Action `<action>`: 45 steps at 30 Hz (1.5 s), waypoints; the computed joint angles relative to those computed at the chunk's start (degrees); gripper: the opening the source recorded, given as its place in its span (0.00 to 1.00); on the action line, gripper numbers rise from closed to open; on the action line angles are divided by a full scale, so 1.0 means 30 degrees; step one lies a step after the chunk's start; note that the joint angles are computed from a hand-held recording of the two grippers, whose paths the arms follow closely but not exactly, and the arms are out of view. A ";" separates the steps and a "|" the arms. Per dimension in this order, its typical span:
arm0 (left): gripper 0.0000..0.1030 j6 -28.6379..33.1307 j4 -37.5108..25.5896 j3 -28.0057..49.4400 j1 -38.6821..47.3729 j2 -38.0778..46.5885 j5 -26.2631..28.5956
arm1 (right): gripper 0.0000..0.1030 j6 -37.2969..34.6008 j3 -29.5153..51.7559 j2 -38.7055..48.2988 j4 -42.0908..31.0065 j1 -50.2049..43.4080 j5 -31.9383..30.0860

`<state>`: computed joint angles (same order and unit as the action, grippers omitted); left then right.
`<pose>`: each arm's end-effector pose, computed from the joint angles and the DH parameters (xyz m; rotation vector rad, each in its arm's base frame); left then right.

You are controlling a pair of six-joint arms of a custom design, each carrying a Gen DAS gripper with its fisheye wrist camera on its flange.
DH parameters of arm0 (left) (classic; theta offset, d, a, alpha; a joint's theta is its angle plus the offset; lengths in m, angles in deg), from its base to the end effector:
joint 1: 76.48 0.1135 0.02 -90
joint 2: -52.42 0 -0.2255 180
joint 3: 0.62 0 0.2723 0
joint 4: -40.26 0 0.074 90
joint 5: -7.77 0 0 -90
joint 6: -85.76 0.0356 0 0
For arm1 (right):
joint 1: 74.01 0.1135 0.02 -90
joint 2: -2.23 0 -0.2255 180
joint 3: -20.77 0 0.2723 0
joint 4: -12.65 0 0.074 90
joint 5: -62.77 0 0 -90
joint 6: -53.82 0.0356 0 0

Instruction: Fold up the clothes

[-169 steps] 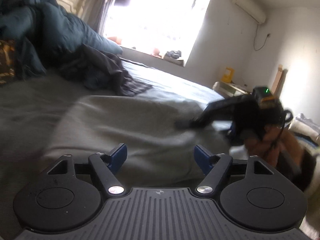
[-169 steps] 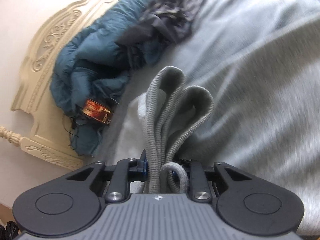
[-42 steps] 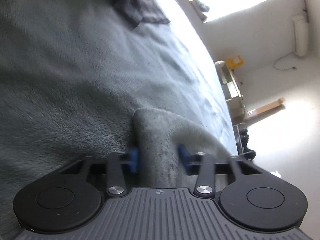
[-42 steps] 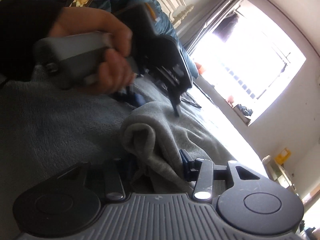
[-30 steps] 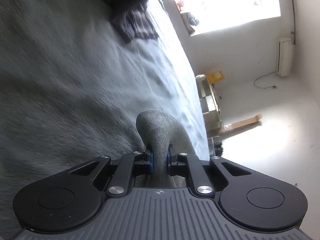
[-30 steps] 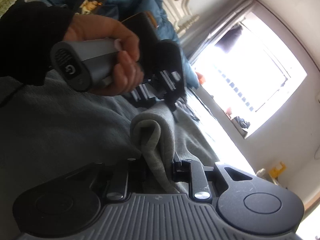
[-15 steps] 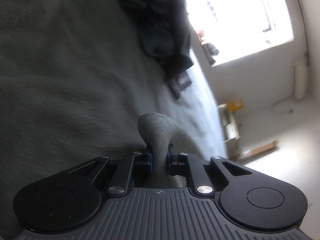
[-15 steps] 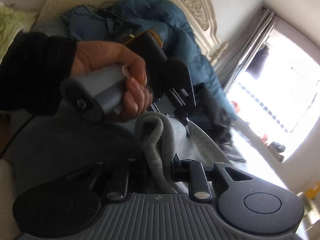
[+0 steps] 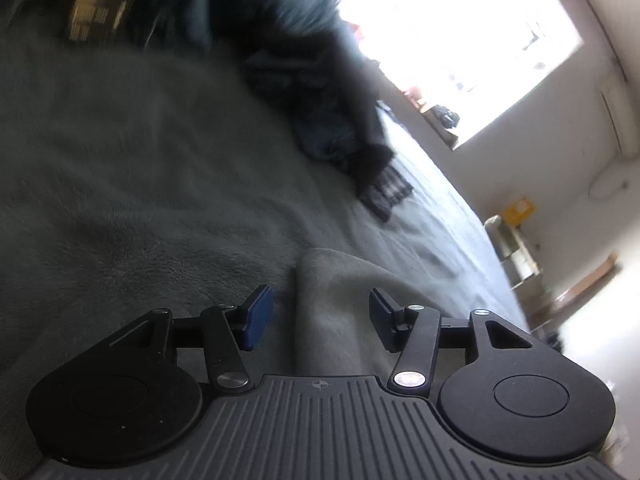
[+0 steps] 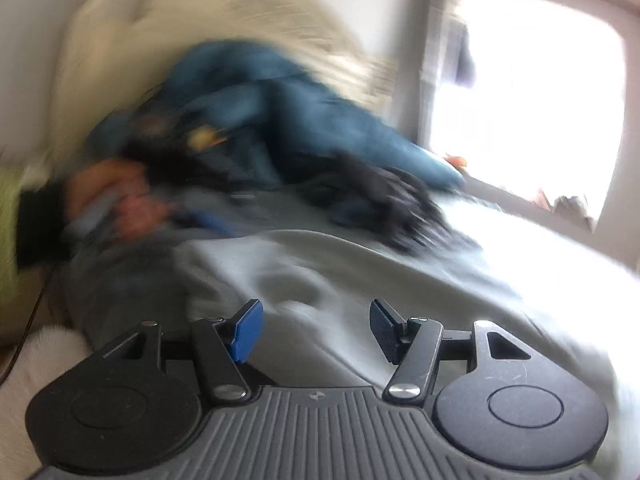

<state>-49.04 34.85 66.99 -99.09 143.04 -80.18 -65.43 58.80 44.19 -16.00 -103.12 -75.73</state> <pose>0.3406 -0.1432 0.1804 -0.3923 2.1197 -0.7449 0.1931 -0.0770 0.1931 -0.4677 1.8859 0.2382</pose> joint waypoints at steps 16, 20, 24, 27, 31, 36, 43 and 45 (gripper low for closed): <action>0.59 0.8842 -0.5218 1.4455 -1.0085 1.0752 -0.4284 | 0.61 0.0590 2.0141 2.3690 -0.7490 -0.7328 -0.3167; 0.59 0.9196 -0.5917 1.5868 -1.0558 1.2245 -0.4401 | 0.61 0.0161 2.4531 2.7165 -1.0746 -0.6662 -0.2450; 0.59 0.8835 -0.6361 1.6490 -1.0519 1.2989 -0.4072 | 0.62 -0.0244 2.7749 2.9401 -1.3375 -0.6332 -0.2701; 0.59 0.8571 -0.6408 1.6571 -1.0430 1.3071 -0.3772 | 0.65 -0.0573 3.0396 3.1055 -1.5410 -0.6048 -0.2745; 0.59 0.8232 -0.5887 1.6021 -1.0328 1.2843 -0.3513 | 0.66 -0.0480 3.1909 3.1894 -1.6444 -0.5623 -0.2513; 0.59 0.8024 -0.5517 1.5703 -1.0403 1.2741 -0.3636 | 0.44 -0.1199 3.2049 3.1832 -1.6967 -0.5343 -0.2530; 0.59 0.7804 -0.5923 1.6804 -1.0457 1.3331 -0.3659 | 0.21 -0.1325 3.2112 3.1623 -1.7176 -0.5572 -0.3507; 0.59 0.7870 -0.6141 1.7325 -1.0462 1.3587 -0.3589 | 0.21 -0.1422 3.2482 3.1696 -1.7449 -0.5685 -0.3740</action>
